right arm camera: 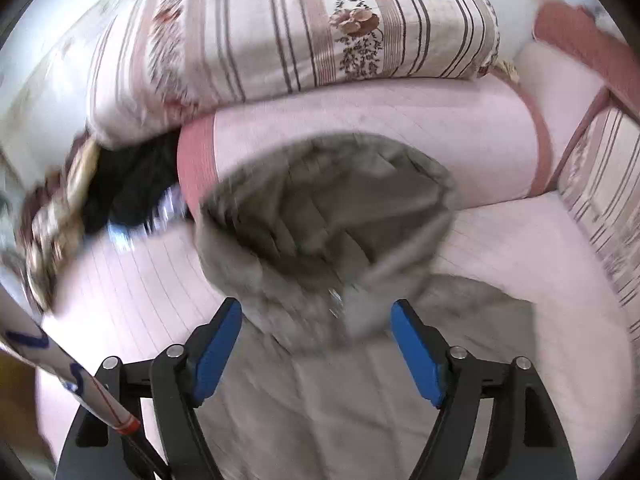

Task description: Fold large clothes

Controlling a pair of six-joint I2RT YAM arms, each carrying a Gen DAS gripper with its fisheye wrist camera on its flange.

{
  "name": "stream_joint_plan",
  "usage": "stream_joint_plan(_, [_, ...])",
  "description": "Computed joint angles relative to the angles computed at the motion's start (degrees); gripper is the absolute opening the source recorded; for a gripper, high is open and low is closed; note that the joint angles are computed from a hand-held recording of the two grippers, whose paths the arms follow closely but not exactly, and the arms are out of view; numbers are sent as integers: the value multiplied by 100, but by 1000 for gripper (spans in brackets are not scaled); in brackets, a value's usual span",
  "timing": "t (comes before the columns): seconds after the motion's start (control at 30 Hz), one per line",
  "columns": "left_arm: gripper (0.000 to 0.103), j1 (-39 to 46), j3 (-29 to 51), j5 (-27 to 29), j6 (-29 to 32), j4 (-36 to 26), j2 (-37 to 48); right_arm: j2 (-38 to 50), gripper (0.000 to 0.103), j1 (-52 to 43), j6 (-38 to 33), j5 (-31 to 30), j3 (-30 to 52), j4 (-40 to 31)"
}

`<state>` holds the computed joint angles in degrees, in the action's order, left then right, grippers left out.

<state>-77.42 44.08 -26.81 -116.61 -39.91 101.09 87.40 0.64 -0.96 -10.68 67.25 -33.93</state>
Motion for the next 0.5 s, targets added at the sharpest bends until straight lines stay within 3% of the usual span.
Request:
stream_joint_plan(0.1, [63,137,-284,23,74,447,-117,632,86,248,583,-126,603,61])
stream_joint_plan(0.5, [66,310,-643,15,263,1096,-194,2506,90,533,2405,170,2179,512])
